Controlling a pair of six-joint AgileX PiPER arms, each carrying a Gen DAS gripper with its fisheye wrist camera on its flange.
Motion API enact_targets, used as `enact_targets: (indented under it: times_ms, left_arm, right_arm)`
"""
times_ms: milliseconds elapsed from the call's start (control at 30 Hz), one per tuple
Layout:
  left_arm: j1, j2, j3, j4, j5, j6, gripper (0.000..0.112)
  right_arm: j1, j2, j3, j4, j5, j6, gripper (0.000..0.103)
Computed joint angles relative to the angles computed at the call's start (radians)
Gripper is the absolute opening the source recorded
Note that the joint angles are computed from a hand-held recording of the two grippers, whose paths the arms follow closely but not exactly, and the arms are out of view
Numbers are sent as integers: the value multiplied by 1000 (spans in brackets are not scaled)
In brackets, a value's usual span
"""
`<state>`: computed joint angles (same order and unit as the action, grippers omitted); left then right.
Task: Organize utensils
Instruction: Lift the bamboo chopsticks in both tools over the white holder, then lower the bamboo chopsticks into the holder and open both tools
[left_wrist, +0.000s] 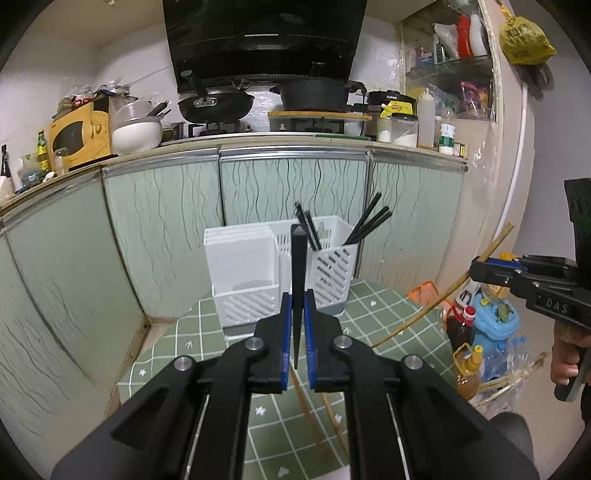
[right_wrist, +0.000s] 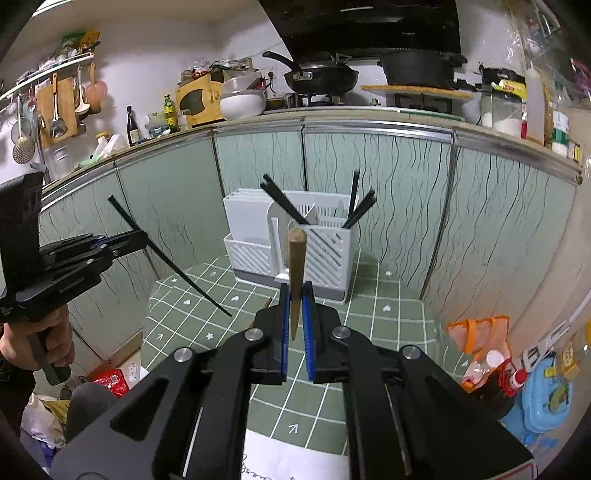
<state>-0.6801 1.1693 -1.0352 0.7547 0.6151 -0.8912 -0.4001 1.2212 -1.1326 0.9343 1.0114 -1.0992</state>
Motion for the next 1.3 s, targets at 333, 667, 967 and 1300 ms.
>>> enact_targets:
  times_ms: [333, 667, 967, 1300]
  left_arm:
    - [30, 127, -244, -89, 32, 142, 6]
    - [32, 283, -520, -150, 91, 277, 6]
    - [81, 474, -795, -264, 114, 407, 6]
    - [154, 639, -906, -384, 86, 497, 6]
  right_arm:
    - [17, 118, -253, -54, 60, 120, 6]
    - [90, 297, -593, -154, 100, 270, 6]
    - [158, 507, -943, -243, 156, 433, 6]
    - [232, 707, -1141, -325, 146, 506, 6]
